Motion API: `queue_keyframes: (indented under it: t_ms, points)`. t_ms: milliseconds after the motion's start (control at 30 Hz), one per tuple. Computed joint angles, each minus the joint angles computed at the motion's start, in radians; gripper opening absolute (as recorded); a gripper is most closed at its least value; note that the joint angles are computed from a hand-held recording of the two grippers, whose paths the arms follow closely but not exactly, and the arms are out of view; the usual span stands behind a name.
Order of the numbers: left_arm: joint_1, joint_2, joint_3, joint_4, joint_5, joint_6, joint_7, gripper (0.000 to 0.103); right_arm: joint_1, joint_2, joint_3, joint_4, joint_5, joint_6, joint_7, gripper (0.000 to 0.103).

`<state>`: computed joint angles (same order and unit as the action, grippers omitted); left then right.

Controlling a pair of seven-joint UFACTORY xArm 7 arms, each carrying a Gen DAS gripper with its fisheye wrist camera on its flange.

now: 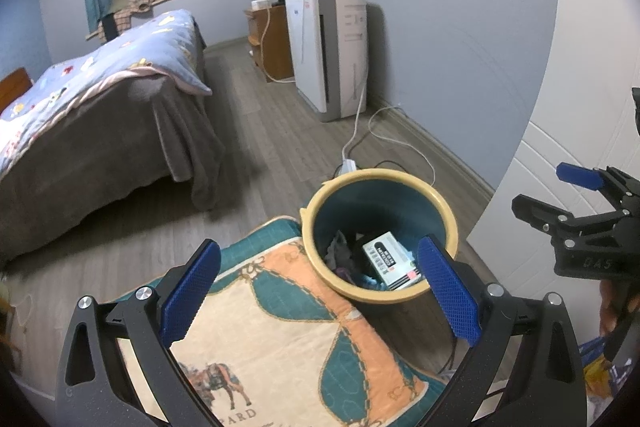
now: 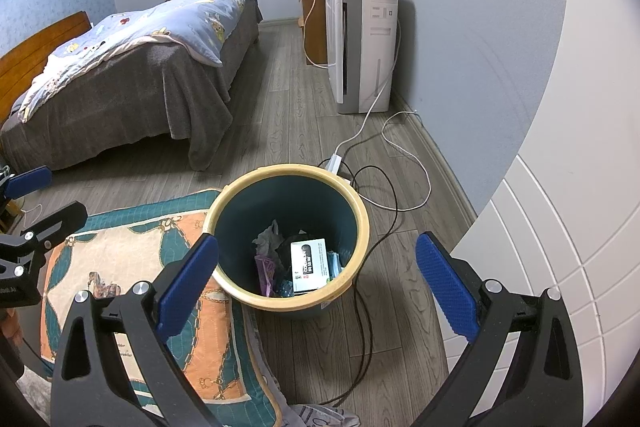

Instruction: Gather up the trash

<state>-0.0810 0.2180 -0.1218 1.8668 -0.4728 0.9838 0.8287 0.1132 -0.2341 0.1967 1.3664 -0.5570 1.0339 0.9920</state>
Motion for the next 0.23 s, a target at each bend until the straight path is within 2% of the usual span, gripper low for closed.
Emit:
queue_keyframes:
  t_ms: [133, 233]
  points:
    - [-0.001, 0.027, 0.005, 0.041, 0.027, 0.019, -0.042, 0.098, -0.001, 0.018, -0.007, 0.017, 0.013, 0.005, -0.010, 0.097]
    - [0.019, 0.053, 0.008, 0.077, 0.021, 0.037, -0.045, 0.098, 0.008, 0.095, -0.007, 0.083, 0.001, 0.032, -0.034, 0.097]
